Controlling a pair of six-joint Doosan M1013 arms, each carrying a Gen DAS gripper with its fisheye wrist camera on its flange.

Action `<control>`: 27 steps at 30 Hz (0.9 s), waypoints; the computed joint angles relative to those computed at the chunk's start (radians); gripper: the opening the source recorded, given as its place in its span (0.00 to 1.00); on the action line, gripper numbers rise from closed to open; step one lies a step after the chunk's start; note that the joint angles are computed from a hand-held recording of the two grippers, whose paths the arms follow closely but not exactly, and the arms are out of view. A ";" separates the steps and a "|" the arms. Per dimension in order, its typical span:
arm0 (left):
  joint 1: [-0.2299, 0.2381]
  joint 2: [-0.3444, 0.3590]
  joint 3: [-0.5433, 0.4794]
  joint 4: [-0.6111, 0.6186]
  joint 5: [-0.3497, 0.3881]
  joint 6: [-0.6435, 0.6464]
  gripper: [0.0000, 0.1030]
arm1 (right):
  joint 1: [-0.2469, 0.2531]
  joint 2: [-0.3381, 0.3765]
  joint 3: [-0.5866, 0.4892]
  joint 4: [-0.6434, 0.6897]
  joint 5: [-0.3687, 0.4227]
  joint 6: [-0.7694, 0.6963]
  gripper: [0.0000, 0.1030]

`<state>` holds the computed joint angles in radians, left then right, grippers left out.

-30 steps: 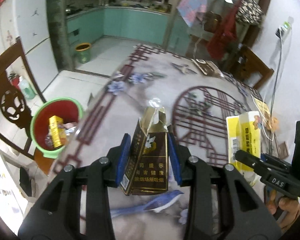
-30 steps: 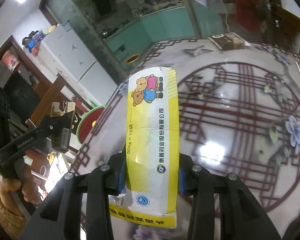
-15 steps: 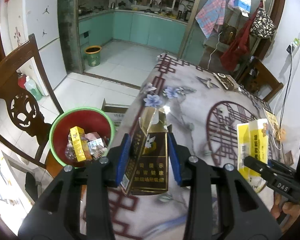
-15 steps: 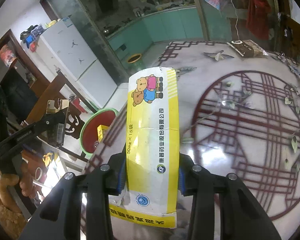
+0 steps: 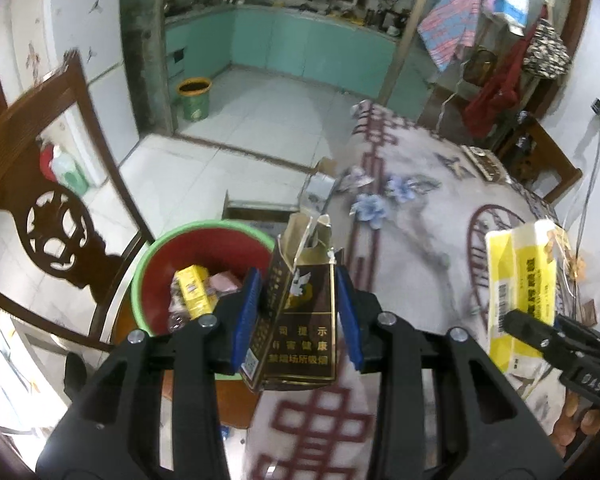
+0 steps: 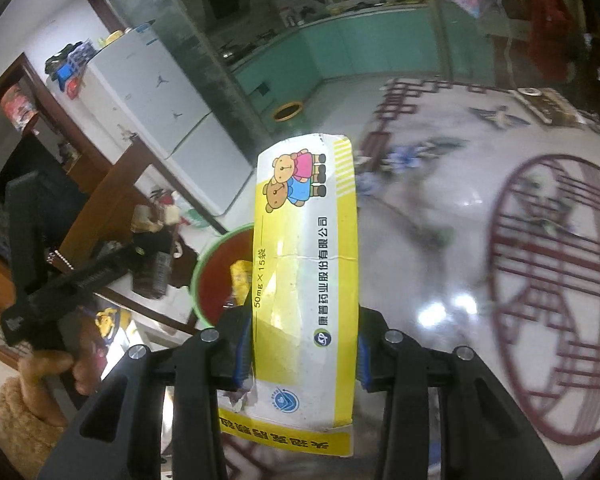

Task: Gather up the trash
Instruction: 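Carry pack and yellow box over the red bin and open both tools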

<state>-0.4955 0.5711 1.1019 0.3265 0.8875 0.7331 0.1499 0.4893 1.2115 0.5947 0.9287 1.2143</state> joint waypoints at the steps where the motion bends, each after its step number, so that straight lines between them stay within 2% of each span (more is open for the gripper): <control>1: 0.008 -0.001 0.006 -0.007 0.005 0.005 0.36 | 0.010 0.010 -0.015 0.003 0.007 0.004 0.37; 10: 0.054 -0.005 0.028 -0.024 0.005 0.031 0.36 | 0.074 0.091 -0.130 0.000 0.064 0.050 0.37; 27: 0.100 0.011 0.020 -0.036 -0.010 0.085 0.36 | 0.117 0.162 -0.227 -0.053 0.101 0.124 0.37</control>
